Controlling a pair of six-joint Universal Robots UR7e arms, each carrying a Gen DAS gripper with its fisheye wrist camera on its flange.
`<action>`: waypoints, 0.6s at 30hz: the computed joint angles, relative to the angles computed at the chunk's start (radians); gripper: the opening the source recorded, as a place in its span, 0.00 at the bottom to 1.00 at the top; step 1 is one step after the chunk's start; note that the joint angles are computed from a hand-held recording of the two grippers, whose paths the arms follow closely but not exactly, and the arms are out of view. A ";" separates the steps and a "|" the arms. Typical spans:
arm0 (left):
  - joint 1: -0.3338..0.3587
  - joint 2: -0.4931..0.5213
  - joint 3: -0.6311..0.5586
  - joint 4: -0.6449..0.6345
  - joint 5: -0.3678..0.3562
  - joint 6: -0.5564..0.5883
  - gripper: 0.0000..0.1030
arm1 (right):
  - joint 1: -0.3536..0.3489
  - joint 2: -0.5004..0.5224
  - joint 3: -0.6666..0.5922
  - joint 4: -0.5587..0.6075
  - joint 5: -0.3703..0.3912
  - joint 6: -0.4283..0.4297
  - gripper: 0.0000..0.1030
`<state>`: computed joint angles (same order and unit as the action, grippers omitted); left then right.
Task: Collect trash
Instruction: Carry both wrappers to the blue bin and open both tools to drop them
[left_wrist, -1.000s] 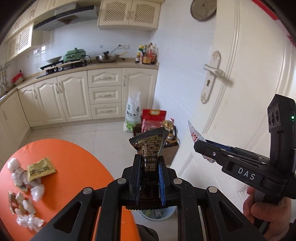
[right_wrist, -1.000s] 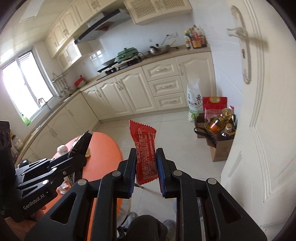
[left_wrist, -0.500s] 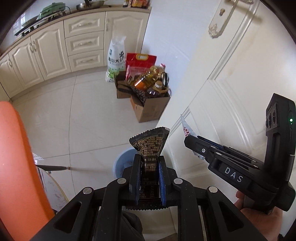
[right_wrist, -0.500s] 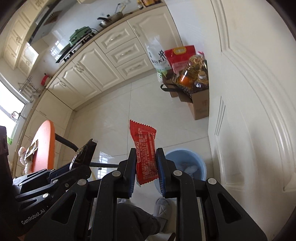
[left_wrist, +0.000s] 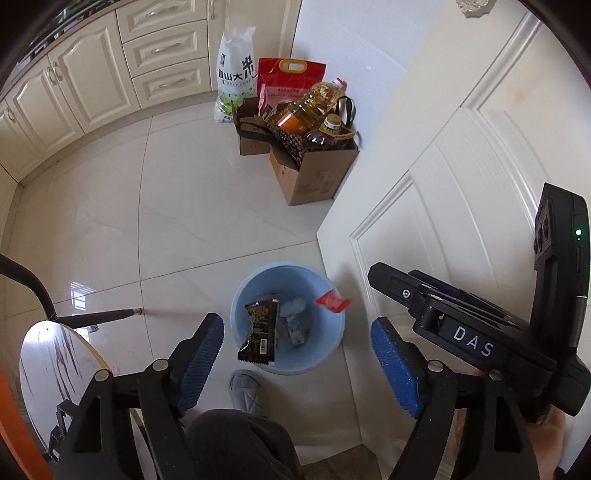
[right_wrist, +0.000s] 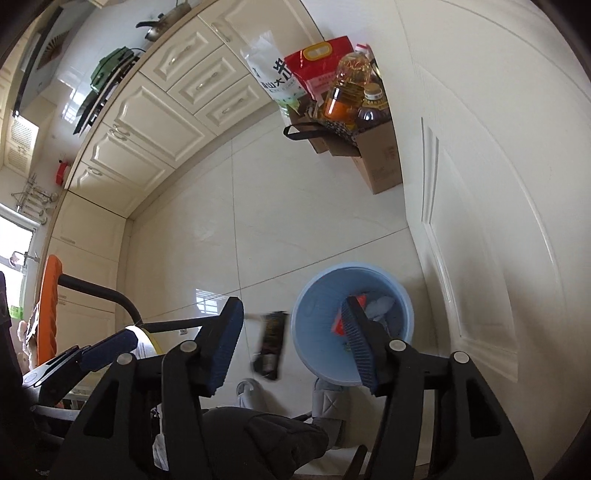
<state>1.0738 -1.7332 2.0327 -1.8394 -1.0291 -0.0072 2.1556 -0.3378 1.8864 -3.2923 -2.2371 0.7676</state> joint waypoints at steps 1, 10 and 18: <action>0.000 0.007 -0.002 -0.006 0.000 -0.007 0.78 | 0.005 -0.002 -0.002 0.010 -0.008 0.008 0.63; -0.085 -0.146 0.045 0.045 0.046 -0.044 0.85 | 0.068 -0.020 -0.021 0.072 -0.081 0.077 1.00; -0.254 -0.380 0.014 0.248 0.078 -0.143 0.95 | 0.162 -0.057 -0.067 0.164 -0.140 0.116 1.00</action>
<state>0.8197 -2.1134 2.0464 -1.5913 -0.9516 -0.1501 2.3174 -0.3952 1.8198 -3.1285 -2.3767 0.8838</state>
